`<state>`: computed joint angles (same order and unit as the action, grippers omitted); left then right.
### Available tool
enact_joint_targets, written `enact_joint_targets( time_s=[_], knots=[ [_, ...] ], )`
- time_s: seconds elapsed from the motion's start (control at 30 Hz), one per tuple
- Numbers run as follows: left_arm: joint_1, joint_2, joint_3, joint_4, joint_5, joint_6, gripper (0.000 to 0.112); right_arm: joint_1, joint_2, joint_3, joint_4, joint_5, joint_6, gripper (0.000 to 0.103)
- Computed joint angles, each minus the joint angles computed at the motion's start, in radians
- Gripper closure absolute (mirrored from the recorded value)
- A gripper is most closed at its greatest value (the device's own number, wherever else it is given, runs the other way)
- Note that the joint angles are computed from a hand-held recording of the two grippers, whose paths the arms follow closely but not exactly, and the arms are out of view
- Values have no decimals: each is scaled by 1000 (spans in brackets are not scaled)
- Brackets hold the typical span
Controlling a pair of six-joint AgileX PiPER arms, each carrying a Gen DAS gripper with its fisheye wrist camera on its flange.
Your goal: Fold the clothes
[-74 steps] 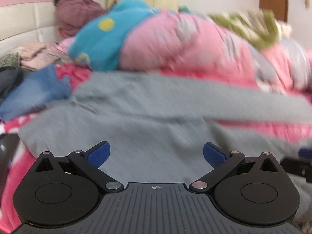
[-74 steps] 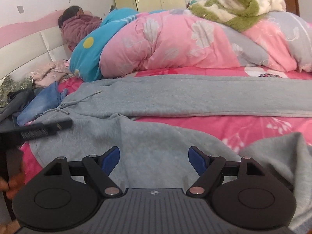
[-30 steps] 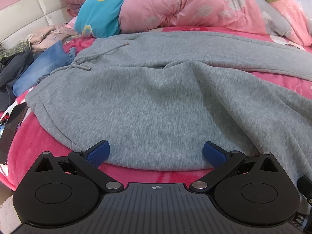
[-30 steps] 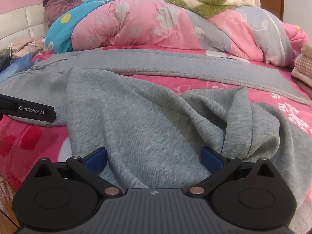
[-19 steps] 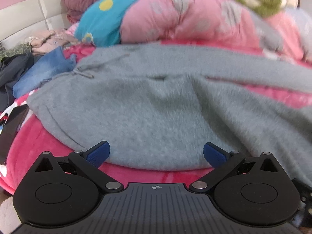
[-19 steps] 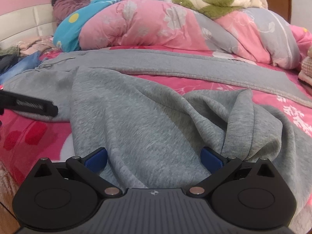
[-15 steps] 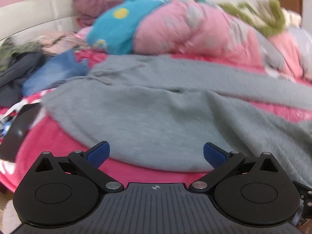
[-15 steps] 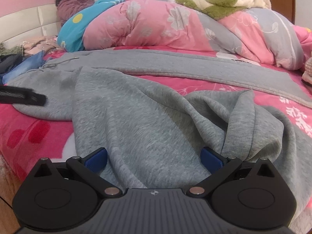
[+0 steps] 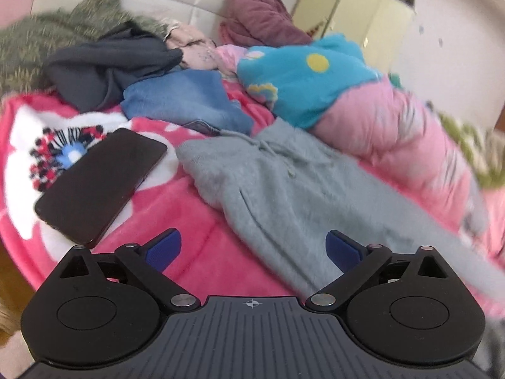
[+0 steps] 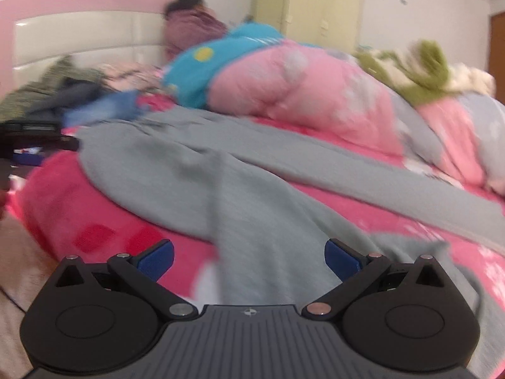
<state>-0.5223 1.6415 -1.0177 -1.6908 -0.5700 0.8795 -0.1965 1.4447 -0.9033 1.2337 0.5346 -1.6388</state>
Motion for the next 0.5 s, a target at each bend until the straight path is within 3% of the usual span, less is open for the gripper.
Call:
enact_joint_targets(
  time_s=[0.07,0.17,0.23,0.3,0.43,0.5],
  knots=[
    [46,1,20,118,41,-138,18,63,7,-12,-22,-20,18,0],
    [124,26,12,237,118,-276,33,160,36,-35,-73,-71,72,0],
    [184,56,-16,265,192,-325,39,205,51,-46,-109,-94,109,0],
    [228,86,-41,289,244,-373,54,245,67,-57,-146,-112,148,0],
    [278,139,-100,250,292,-360,62,285,92,-72,-161,-133,155,0],
    [287,148,-102,312,295,-426,78,289,117,-91,-141,-119,145,2]
  ],
)
